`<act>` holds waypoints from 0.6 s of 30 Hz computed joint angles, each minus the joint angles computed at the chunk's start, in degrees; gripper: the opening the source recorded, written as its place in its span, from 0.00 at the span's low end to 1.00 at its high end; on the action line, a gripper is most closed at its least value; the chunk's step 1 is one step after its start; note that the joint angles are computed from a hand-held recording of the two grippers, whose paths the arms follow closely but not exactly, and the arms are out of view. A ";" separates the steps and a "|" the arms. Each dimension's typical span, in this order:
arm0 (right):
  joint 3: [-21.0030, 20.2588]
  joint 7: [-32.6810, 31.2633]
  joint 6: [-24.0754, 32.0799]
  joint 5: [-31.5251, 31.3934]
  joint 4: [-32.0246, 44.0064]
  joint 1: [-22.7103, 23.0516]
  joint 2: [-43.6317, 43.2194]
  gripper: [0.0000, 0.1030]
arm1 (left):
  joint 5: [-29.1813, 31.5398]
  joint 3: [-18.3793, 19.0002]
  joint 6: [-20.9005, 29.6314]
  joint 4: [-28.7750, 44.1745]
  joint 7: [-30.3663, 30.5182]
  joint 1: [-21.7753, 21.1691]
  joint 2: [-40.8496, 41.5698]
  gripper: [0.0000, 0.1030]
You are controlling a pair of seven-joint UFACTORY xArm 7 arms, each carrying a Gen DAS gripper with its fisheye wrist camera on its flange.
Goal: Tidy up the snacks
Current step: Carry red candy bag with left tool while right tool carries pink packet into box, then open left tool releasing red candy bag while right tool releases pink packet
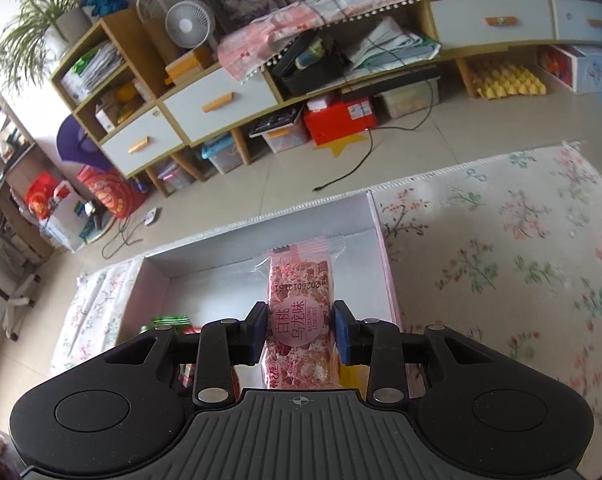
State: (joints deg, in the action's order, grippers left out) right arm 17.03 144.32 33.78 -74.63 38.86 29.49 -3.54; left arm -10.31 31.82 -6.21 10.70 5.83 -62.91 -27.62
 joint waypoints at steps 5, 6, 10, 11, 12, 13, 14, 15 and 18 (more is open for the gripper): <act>-1.02 -3.71 0.69 0.35 1.22 -0.20 2.82 0.32 | 1.31 -7.44 -1.20 0.78 -3.18 5.89 4.56 0.22; -1.25 -4.13 0.68 0.30 1.31 -0.16 3.15 0.32 | 1.75 -7.56 -1.42 0.93 -3.81 6.07 5.01 0.22; -1.87 -3.79 1.01 -1.05 1.28 0.06 3.64 0.32 | 4.13 -8.77 -2.55 1.01 -6.16 7.56 5.83 0.22; -2.07 -3.49 0.87 -1.44 1.30 0.00 3.70 0.32 | 4.84 -8.76 -2.76 1.03 -6.64 7.72 6.03 0.22; -2.16 -2.88 0.84 -1.98 1.26 0.00 3.73 0.32 | 5.53 -9.02 -2.94 0.92 -7.13 8.16 6.06 0.22; -2.24 -2.20 0.76 -2.56 1.15 0.00 3.71 0.32 | 6.14 -9.24 -3.36 1.07 -7.80 8.29 6.57 0.23; -2.44 -1.52 0.42 -3.36 0.95 -0.16 3.66 0.32 | 6.89 -9.46 -3.50 1.02 -8.22 8.64 6.61 0.23; -2.41 -0.67 0.52 -3.96 0.83 -0.13 3.58 0.32 | 7.54 -10.14 -3.55 1.01 -8.73 9.37 6.71 0.24; -2.49 1.37 -0.01 -5.33 0.23 -0.37 2.83 0.35 | 9.49 -11.63 -3.90 1.24 -10.33 10.86 7.20 0.29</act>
